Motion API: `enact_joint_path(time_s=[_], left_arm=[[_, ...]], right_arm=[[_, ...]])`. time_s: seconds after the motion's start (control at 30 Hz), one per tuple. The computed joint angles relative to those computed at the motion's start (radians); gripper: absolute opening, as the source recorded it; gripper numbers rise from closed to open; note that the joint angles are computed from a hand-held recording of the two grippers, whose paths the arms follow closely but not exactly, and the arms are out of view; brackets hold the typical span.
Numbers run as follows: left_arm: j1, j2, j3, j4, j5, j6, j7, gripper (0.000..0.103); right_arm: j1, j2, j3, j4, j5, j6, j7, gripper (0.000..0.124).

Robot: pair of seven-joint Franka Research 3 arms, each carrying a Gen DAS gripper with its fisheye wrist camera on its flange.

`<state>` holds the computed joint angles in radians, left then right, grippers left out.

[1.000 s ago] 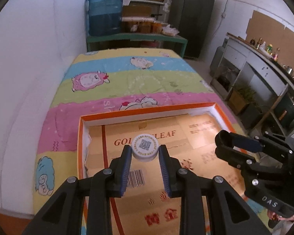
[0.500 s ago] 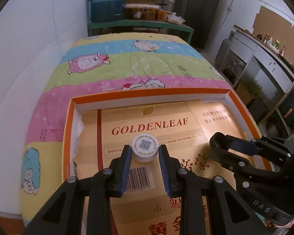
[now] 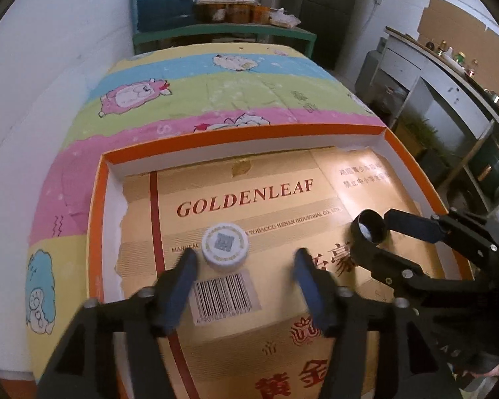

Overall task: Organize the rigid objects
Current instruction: 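Carry the tin and black lid into the cardboard box and open both grippers, then withdraw both grippers from the box back toward the remaining items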

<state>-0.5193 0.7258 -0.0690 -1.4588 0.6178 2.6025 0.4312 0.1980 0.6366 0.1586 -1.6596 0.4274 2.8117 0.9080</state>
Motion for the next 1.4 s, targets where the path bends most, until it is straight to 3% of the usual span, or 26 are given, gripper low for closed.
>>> enact_joint_path(time_s=[0.17, 0.33, 0.43, 0.6, 0.87, 1.1, 1.3, 1.4], left_arm=[[0.001, -0.050, 0.014, -0.086, 0.014, 0.097, -0.064, 0.064], [-0.051, -0.135, 0.084, -0.205, 0.141, 0.200, -0.230, 0.064], [-0.069, -0.182, 0.105, -0.270, 0.219, 0.250, -0.332, 0.064], [-0.119, -0.265, 0.110, -0.335, 0.376, 0.159, -0.457, 0.064], [-0.174, -0.418, 0.064, -0.468, 0.650, 0.038, -0.733, 0.064], [-0.157, -0.510, -0.034, -0.576, 0.747, -0.048, -0.870, 0.064], [-0.141, -0.566, -0.132, -0.645, 0.783, -0.174, -0.961, 0.064], [-0.111, -0.581, -0.173, -0.671, 0.789, -0.170, -0.986, 0.064]], right_arm=[[-0.030, -0.034, 0.031, -0.058, 0.039, 0.047, -0.038, 0.051], [-0.077, -0.094, 0.082, -0.144, 0.118, 0.108, -0.094, 0.051], [-0.136, -0.147, 0.150, -0.215, 0.213, 0.145, -0.179, 0.051], [-0.201, -0.253, 0.226, -0.330, 0.408, 0.172, -0.335, 0.051], [-0.220, -0.453, 0.257, -0.526, 0.734, 0.158, -0.586, 0.051], [-0.151, -0.638, 0.224, -0.706, 1.027, 0.131, -0.894, 0.051], [-0.066, -0.725, 0.160, -0.806, 1.142, 0.112, -0.993, 0.051], [-0.024, -0.753, 0.127, -0.843, 1.180, 0.101, -1.032, 0.051]])
